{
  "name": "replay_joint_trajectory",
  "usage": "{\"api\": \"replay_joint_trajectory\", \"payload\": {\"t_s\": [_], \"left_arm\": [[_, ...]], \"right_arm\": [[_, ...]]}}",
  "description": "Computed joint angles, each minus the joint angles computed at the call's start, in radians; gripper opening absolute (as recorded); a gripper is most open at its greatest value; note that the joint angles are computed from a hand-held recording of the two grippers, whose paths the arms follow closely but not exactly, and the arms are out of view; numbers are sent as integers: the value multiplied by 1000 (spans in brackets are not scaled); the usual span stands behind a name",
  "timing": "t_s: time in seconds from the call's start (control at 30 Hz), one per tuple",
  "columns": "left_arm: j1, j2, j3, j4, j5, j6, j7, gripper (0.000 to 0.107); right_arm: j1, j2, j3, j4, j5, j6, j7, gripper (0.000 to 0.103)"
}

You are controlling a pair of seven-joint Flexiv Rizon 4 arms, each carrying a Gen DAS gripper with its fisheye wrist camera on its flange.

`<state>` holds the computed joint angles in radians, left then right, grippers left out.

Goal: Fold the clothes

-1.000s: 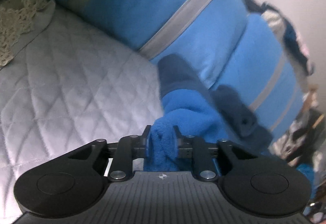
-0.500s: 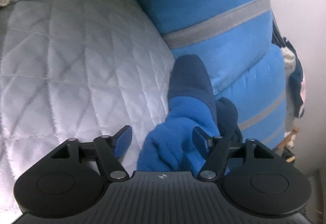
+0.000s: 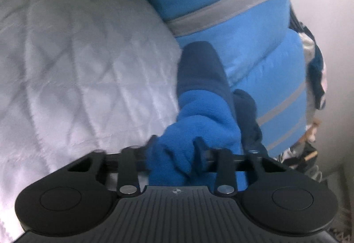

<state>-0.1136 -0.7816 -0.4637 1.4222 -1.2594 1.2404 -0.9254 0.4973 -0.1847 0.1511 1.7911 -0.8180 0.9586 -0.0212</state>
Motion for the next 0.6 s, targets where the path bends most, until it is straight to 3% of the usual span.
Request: {"api": "replay_joint_trajectory", "payload": {"t_s": [0.07,0.2,0.3,0.47,0.6], "left_arm": [[13,12,-13,16,-29,-18,-9,31],[-33,38,47,33,52,-2,-90,21],[-82,67,78,50,164,111,-60,19],[-167,108,109,90,407,349,82,17],[-336,97,304,78,614,469,119,17]], "right_arm": [[2,-4,0,-6,-3,1,-3,99],[9,-25,-9,-36,-14,2,-7,99],[19,-64,-22,-88,-21,9,-25,99],[46,-173,-53,-237,17,39,-109,99],[72,-300,-85,-430,87,59,-202,99]]}}
